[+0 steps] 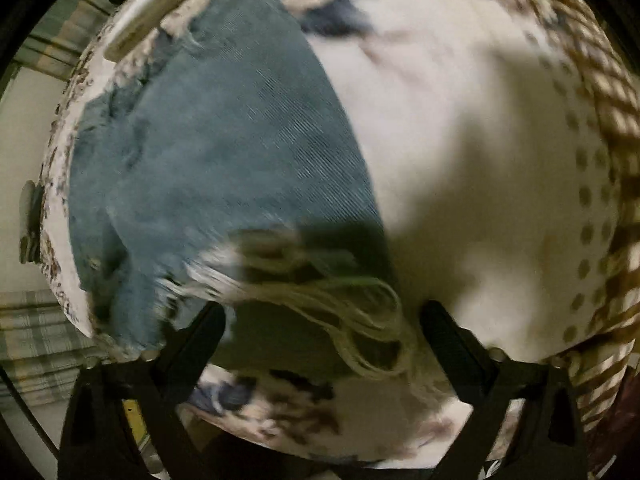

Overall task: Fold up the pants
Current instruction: 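Lower both tools to the shorts and grasp the waistband corners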

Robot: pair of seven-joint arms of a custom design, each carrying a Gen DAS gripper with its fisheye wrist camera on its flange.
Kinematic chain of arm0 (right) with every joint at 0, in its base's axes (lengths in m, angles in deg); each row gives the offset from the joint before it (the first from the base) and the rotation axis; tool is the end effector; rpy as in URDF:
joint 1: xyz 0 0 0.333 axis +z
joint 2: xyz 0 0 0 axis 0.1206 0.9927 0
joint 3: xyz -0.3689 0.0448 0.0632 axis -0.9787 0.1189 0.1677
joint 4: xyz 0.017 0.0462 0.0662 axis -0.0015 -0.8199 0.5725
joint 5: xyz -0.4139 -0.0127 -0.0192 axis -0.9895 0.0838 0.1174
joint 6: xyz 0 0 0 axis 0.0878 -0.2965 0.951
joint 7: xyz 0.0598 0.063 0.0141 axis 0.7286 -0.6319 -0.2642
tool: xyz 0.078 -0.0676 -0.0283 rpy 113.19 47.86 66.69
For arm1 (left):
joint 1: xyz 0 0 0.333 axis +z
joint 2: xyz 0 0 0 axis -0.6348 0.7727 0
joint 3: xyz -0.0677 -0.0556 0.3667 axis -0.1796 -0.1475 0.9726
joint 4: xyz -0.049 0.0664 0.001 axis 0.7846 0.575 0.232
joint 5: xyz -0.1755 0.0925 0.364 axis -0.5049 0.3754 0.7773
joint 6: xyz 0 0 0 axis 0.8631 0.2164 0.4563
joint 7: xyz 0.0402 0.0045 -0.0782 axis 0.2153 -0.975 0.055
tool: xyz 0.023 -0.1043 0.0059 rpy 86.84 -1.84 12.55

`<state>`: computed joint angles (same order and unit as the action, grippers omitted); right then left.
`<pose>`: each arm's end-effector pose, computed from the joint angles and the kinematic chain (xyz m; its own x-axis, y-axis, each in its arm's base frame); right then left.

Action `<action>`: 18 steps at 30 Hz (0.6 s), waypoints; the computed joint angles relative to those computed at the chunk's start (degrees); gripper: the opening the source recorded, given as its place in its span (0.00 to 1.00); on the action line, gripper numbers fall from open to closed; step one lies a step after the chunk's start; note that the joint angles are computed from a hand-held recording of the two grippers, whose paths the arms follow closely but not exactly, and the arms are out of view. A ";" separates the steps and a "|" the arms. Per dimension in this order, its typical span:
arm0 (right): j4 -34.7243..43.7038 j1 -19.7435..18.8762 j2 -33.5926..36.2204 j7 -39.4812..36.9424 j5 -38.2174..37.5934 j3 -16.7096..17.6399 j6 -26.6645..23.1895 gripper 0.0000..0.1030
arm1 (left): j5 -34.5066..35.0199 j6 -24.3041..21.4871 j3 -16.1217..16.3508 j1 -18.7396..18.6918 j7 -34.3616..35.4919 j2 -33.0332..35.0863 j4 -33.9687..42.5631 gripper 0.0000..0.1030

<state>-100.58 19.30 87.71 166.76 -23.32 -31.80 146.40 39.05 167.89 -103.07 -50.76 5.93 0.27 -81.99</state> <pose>0.6133 0.1928 0.5799 -0.0877 -0.9593 -0.2686 -0.9956 0.0935 -0.0089 0.4410 -0.2194 0.5700 -0.1827 -0.9353 -0.3029 -0.9791 0.2011 -0.0305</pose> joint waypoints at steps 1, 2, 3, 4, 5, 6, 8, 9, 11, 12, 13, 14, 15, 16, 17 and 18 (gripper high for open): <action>0.09 0.11 0.55 -0.38 0.79 0.26 -0.01 1.00 | -0.92 0.73 0.30 -0.08 0.30 -0.54 -0.69 0.62; 0.31 0.19 1.55 -1.18 1.99 0.57 0.39 1.00 | -2.61 1.77 0.82 -0.13 0.95 -1.08 -1.33 0.36; 0.75 0.23 2.47 -1.92 3.19 0.89 0.75 1.00 | -4.82 2.73 1.57 -0.06 2.03 -1.82 -1.80 0.29; 1.97 0.26 4.20 -3.03 4.81 1.35 0.88 1.00 | -5.08 3.15 1.67 0.27 2.32 -2.35 -1.83 0.15; 3.03 0.28 5.48 -3.59 5.78 1.69 0.79 1.00 | -5.00 3.72 1.63 0.60 2.52 -2.69 -1.90 0.05; 4.26 0.29 6.87 -4.15 6.97 2.12 0.80 1.00 | -6.42 4.63 2.33 0.89 3.60 -3.40 -1.95 0.05; 7.36 0.15 10.20 -5.27 10.03 3.14 0.84 1.00 | -7.97 4.97 2.94 1.77 4.64 -4.28 -1.68 0.05; 8.99 0.14 11.86 -5.41 11.05 3.59 0.66 1.00 | -8.56 5.50 3.32 2.23 5.45 -4.99 -1.66 0.04; 13.22 0.19 15.99 -4.86 12.74 4.46 0.10 0.98 | -9.28 5.10 3.79 3.20 6.91 -6.25 -1.18 0.04; 15.15 0.17 17.74 -4.18 13.18 4.75 -0.43 0.94 | -9.57 4.96 3.98 3.70 7.57 -6.78 -0.94 0.04; 17.81 0.04 20.32 -3.68 14.32 5.37 -1.07 0.91 | -10.27 4.90 4.35 4.16 8.30 -7.30 -0.70 0.04; 20.05 -0.05 22.34 -3.02 14.86 5.82 -2.15 0.88 | -10.95 5.04 4.62 4.62 8.83 -7.70 -0.63 0.04; 22.69 0.04 24.62 -1.98 15.02 6.19 -3.48 0.80 | -11.60 5.29 4.87 5.09 9.21 -8.18 -0.71 0.04; 25.02 0.38 26.81 -0.82 15.14 6.51 -3.88 0.71 | -12.19 4.96 5.17 5.57 9.78 -8.42 -0.40 0.04; 26.79 0.80 28.19 0.09 14.50 6.62 -4.41 0.51 | -12.87 5.07 5.43 6.02 10.10 -8.87 -0.57 0.04; 28.59 1.25 29.45 0.79 13.32 6.58 -5.45 0.24 | -13.58 5.73 5.82 6.45 10.64 -9.44 -1.09 0.04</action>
